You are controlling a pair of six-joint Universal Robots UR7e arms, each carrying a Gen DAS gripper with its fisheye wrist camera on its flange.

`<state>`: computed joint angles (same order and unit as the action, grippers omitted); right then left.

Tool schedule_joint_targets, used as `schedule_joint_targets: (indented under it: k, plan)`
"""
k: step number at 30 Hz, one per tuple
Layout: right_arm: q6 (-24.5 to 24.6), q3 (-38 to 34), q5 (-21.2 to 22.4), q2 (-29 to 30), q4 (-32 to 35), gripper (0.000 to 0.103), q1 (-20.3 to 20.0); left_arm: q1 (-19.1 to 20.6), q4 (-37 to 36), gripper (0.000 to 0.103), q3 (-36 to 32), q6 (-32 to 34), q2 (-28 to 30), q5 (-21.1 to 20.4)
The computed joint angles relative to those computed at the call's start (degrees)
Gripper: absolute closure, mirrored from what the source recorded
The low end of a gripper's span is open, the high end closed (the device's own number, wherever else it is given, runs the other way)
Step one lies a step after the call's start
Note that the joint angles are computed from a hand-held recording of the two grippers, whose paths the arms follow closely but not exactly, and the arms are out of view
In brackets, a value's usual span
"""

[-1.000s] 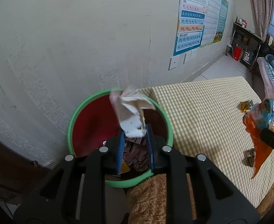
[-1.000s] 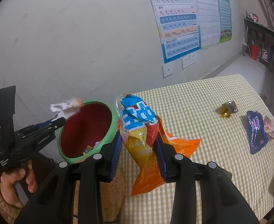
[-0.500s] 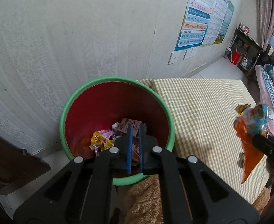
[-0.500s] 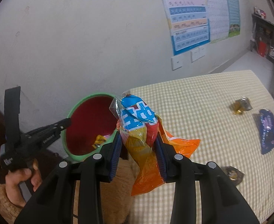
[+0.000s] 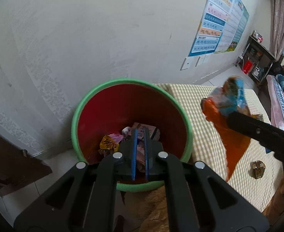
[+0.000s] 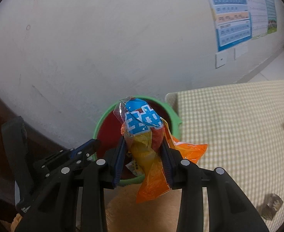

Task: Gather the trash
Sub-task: 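Lower the blue-orange chip bag into the bin and open the right gripper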

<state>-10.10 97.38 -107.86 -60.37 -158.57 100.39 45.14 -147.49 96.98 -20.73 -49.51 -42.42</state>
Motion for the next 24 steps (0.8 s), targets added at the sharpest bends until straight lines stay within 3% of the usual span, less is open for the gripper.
schedule_joint_targets:
  k: [7,9,13,18,24]
  plan:
    - [-0.1,-5.6,3.4,4.9,4.4,0.066,0.2,1.4,0.8,0.096,0.9,-2.1,-1.4,0.3]
    - [-0.4,-6.3,2.5,5.8,4.4,0.041,0.5,1.7,1.7,0.095,0.7,-3.0,-1.5,0.1]
    - [0.3,-3.7,1.1,4.3,2.1,0.041,0.4,1.7,2.3,0.084,0.5,-2.8,-1.5,0.0]
    - [-1.5,4.2,-5.1,-1.4,-4.7,0.039,-0.2,1.0,1.9,0.067,0.3,-1.1,-0.6,0.1]
    - [-6.3,14.5,-18.6,-9.3,-13.3,0.033,-2.8,0.9,3.6,0.058,-0.6,-2.3,0.6,-1.7]
